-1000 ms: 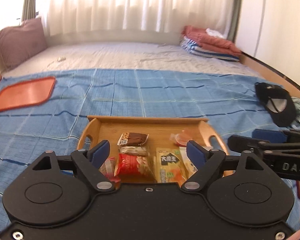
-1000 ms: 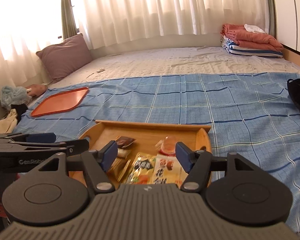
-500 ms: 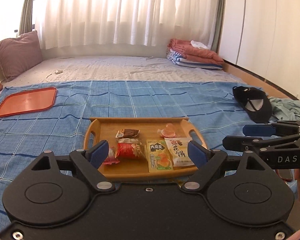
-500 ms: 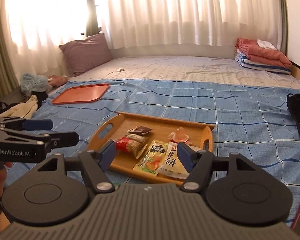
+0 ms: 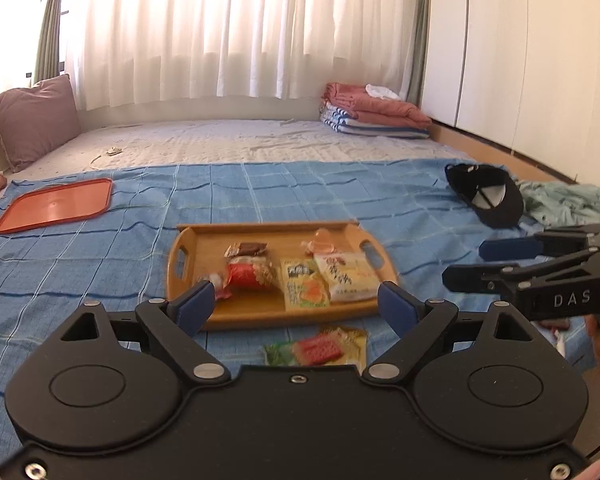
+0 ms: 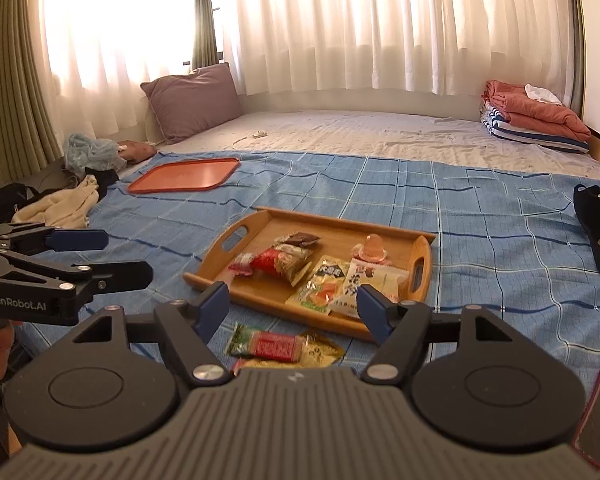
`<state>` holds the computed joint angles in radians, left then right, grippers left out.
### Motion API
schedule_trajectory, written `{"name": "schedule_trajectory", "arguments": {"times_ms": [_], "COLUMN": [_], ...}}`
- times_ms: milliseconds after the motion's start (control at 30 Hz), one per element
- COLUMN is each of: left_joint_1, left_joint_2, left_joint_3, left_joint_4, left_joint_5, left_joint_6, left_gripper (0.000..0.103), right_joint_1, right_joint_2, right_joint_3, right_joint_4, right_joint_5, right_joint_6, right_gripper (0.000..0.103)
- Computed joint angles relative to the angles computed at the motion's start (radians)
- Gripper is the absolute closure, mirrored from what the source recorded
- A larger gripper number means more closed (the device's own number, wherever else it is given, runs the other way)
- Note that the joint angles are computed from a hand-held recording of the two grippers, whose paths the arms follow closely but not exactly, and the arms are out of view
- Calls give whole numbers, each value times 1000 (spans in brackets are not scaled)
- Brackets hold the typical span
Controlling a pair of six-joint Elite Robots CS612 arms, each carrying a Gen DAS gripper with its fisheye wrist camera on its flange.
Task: Organize snacks
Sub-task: 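Withdraw both tools from the tray toward the remaining snacks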
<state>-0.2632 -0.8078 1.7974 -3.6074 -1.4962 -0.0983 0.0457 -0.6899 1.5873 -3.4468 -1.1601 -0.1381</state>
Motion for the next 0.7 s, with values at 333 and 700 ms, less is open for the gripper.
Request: {"name": "schedule_trajectory", "arguments": {"times_ms": [333,700], "left_joint_1": [-12,7], "left_joint_2": [85,195], "left_joint_3": [10,-82], "left_joint_4": [-65,32], "left_joint_5": [83,29], "left_joint_6": [58,7], "left_gripper": [21,55], "right_joint_1": [-1,12], "right_joint_2": [51,137], "right_joint_3": [-11,-110], "right_joint_4": [28,155], "right_joint_5": [-19,2], "right_joint_6": [19,94], "right_gripper": [22,24]}}
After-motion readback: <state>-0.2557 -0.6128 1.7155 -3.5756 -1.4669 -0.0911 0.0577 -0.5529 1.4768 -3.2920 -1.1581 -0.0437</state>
